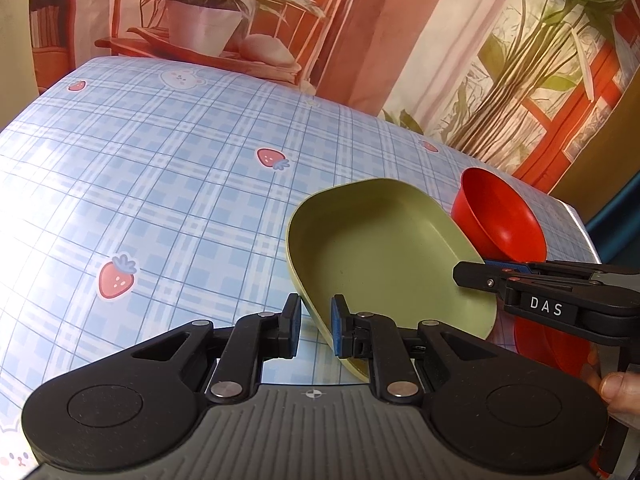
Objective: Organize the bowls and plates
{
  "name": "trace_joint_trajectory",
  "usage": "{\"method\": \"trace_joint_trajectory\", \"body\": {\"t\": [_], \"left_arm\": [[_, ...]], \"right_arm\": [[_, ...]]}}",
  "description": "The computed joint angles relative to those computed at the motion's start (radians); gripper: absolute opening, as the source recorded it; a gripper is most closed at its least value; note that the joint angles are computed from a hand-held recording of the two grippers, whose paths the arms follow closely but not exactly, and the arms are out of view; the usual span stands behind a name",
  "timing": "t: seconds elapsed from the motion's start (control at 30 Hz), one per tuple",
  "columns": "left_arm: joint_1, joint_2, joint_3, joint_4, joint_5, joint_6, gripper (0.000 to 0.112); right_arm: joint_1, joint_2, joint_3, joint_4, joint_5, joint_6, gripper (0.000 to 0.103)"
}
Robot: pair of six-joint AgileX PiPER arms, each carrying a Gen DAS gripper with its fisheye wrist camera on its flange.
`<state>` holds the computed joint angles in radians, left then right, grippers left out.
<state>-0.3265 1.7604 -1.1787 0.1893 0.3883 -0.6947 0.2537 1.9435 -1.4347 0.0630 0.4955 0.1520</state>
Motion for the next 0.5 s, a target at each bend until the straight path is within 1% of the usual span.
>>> {"method": "trace_joint_trajectory", "body": {"t": [0.17, 0.3, 0.5], "left_arm": [[0.004, -0.002, 0.005, -0.019, -0.008, 0.013, 0.017], [0.000, -0.009, 0.012, -0.001, 0.000, -0.008, 0.017], [-0.007, -0.041, 0.026, 0.057, 0.020, -0.063, 0.018]], "right_arm": [[-0.002, 0.004, -0.002, 0.020, -0.001, -0.012, 0.017], [0.000, -0.008, 0.011, 0.039, -0.008, -0.021, 0.017], [0.013, -0.062, 0.069, 0.066, -0.056, -0.021, 0.016]]}}
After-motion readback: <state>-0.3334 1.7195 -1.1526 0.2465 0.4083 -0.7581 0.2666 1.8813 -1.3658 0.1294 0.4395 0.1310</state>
